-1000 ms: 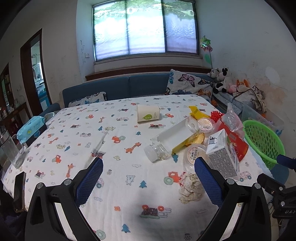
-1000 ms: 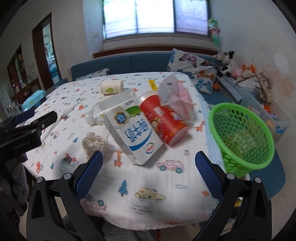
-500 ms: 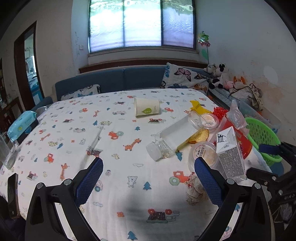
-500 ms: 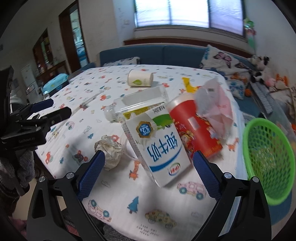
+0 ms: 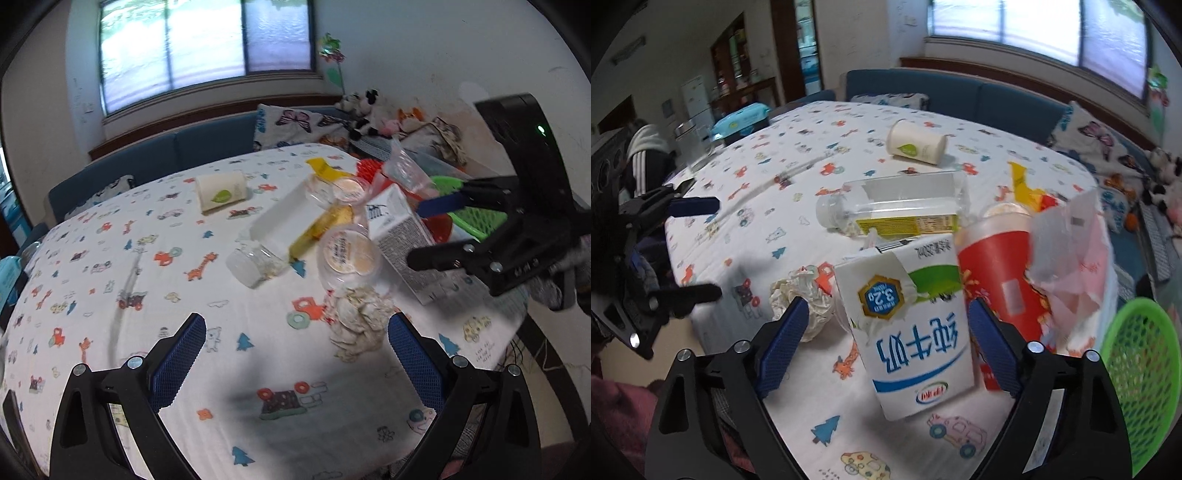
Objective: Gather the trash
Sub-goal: 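Grasp the white milk carton with the right tool while the left tool grasps the crumpled tissue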
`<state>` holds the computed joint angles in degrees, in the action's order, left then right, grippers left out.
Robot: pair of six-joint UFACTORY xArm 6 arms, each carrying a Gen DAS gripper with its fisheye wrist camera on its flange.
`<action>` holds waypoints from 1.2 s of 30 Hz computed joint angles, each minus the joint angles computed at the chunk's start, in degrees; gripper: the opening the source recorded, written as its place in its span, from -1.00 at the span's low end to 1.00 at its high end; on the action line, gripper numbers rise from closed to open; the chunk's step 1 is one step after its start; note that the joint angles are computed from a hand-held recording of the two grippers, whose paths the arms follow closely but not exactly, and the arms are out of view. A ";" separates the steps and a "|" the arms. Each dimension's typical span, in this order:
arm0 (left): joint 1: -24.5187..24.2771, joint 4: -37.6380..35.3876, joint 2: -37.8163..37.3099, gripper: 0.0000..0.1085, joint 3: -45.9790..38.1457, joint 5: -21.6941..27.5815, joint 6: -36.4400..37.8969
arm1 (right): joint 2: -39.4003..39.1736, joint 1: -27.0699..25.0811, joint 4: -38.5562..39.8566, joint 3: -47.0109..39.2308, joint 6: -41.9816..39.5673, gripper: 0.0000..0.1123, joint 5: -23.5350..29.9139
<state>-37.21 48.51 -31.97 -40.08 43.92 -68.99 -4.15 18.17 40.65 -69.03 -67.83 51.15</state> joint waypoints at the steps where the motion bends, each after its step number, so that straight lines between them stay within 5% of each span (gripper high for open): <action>1: 0.16 -0.50 0.22 0.77 0.03 -0.72 0.33 | 0.52 0.14 -0.13 -0.48 -0.14 0.52 0.06; 20: 1.36 -4.27 3.53 0.77 -0.02 -8.24 4.77 | 3.90 1.35 -3.26 -4.26 -4.01 0.51 2.61; 26: 3.29 -5.88 5.19 0.75 -0.36 -11.46 5.57 | 3.05 1.41 -3.04 -3.43 -3.78 0.36 2.53; 36: 5.92 -10.24 9.42 0.32 -2.08 -16.24 9.56 | -2.22 -2.03 2.72 -0.14 -2.38 0.33 3.36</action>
<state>-31.28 38.27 -22.55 -42.16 27.69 -59.43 -6.37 16.14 43.37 -69.18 -70.20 54.51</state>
